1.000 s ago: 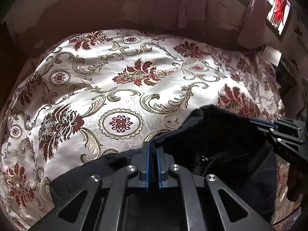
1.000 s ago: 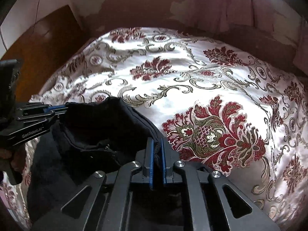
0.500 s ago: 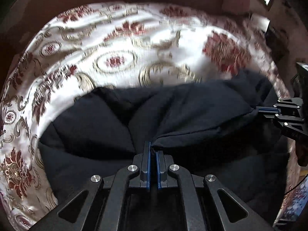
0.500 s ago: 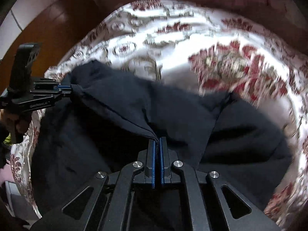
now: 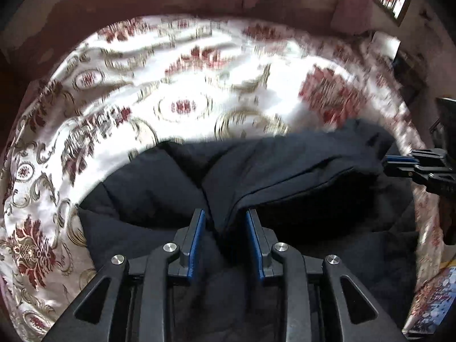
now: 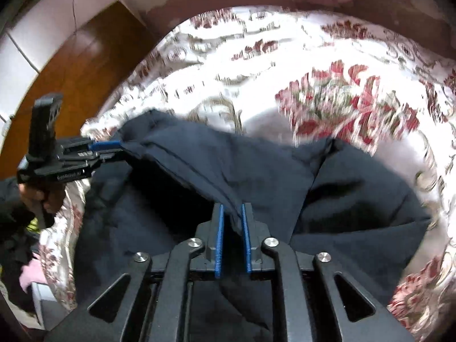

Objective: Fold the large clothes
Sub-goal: 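Grasp the jacket hem with both tools and lift it toward the collar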

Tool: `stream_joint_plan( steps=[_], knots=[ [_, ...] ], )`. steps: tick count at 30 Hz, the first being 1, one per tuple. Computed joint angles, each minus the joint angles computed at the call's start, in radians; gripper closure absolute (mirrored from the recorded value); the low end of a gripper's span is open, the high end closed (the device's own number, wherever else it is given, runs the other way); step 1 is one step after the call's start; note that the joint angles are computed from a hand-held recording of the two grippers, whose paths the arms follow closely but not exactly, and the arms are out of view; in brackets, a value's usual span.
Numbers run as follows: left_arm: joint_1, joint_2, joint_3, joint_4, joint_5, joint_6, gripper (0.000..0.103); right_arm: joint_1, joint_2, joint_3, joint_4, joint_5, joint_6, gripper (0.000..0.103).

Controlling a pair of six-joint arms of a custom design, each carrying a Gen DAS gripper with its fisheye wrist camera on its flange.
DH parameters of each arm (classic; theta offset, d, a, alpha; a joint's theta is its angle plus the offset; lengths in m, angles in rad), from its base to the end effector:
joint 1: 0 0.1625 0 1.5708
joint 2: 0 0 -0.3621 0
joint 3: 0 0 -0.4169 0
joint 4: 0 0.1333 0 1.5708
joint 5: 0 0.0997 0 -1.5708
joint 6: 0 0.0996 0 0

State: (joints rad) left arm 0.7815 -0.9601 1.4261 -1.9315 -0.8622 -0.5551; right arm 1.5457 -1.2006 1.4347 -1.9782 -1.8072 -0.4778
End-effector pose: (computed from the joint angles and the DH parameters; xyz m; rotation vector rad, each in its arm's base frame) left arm -0.3370 -0.6135 0.1861 0.3383 2.4612 -0.4697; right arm 0.0936 -0.6540 0.3252 0.6144 -2.7995 0.1564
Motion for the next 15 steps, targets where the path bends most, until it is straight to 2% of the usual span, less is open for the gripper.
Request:
stream_joint_plan(
  steps=[2, 5, 8, 11, 12, 13, 14, 15],
  knots=[
    [-0.006, -0.010, 0.004, -0.084, 0.001, 0.038, 0.072, -0.002, 0.023, -0.050, -0.009, 0.020, 0.018, 0.077],
    [0.003, 0.033, -0.043, -0.204, -0.014, 0.089, 0.067, -0.007, 0.076, -0.111, -0.045, 0.048, 0.079, 0.075],
    [0.032, 0.131, -0.157, -0.202, -0.091, 0.107, 0.067, -0.024, 0.126, -0.146, -0.043, 0.089, 0.145, 0.075],
    [0.063, 0.212, -0.243, -0.151, -0.168, 0.122, 0.067, -0.034, 0.146, -0.127, -0.039, 0.099, 0.157, 0.075],
    [0.072, 0.227, -0.253, -0.140, -0.200, 0.126, 0.074, -0.036, 0.145, -0.114, -0.034, 0.099, 0.153, 0.076],
    [0.078, 0.231, -0.249, -0.137, -0.233, 0.133, 0.085, -0.035, 0.145, -0.101, -0.019, 0.079, 0.137, 0.080],
    [0.085, 0.234, -0.243, -0.124, -0.278, 0.144, 0.088, -0.031, 0.142, -0.091, -0.006, 0.052, 0.122, 0.087],
    [0.087, 0.234, -0.236, -0.094, -0.303, 0.158, 0.092, -0.029, 0.140, -0.082, 0.013, 0.029, 0.107, 0.089]
  ],
)
